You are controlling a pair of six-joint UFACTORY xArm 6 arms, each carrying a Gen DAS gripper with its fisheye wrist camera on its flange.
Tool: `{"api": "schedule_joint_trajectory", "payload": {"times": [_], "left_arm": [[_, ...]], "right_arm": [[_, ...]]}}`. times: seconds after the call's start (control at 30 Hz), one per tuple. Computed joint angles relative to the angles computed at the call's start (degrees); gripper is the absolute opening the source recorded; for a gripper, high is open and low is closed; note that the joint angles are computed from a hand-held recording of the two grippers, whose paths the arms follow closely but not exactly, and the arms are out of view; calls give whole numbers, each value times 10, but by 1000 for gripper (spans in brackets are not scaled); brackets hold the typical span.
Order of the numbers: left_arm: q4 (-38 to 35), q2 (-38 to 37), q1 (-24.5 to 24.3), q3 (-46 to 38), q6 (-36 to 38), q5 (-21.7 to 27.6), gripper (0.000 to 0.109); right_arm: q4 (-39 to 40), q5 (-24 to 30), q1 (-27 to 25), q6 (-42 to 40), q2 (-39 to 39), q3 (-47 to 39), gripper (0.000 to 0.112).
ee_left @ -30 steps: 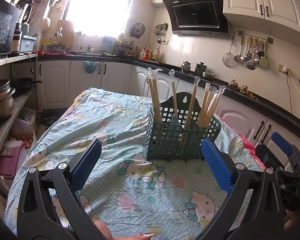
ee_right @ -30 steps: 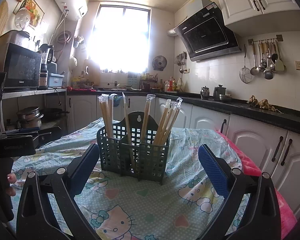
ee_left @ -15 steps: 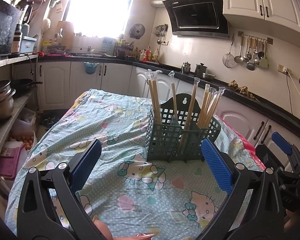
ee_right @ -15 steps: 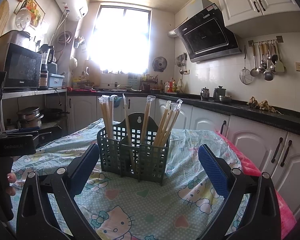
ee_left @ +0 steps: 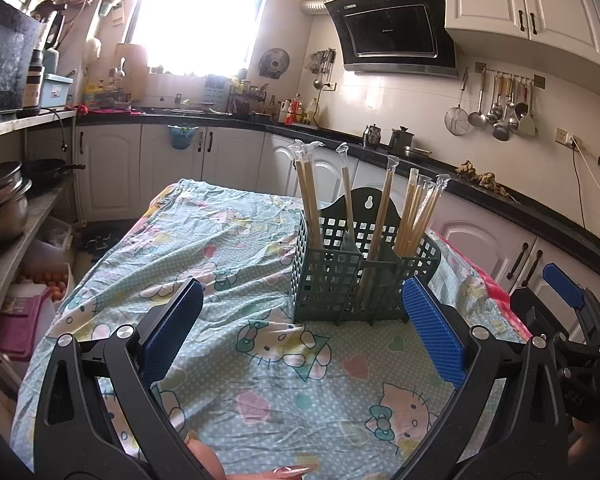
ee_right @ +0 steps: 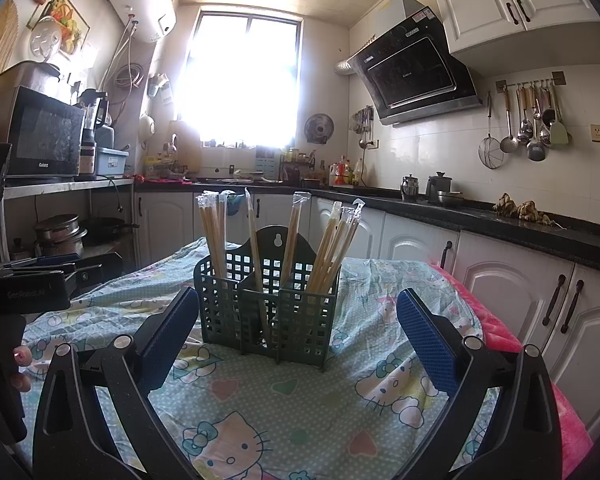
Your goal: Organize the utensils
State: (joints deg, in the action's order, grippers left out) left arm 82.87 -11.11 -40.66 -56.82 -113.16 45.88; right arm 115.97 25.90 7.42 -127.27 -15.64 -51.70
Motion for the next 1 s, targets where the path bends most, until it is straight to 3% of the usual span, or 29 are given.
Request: {"api": "schedule_joint_trajectory", "payload": {"times": [0.5,0.67,0.8,0.9,1.0], "left_arm": [[-6,-5,4,7,-7,-4,92],[-48,-2,4,0,14,32,92],[-92,-17,39,7,41,11,92],[-129,-20,81,10,70,7,92],[-244,29,153,-20,164,-4,92]], "right_arm": [[-4,19,-10,1,0,2,96],[10,3,-12,-3,2,-6,96],[14,-8,-23,10,23,-30,96],[-98,-62,-24,147,71,-87,96],[-270,-125,-30,327,179,-178,96]]}}
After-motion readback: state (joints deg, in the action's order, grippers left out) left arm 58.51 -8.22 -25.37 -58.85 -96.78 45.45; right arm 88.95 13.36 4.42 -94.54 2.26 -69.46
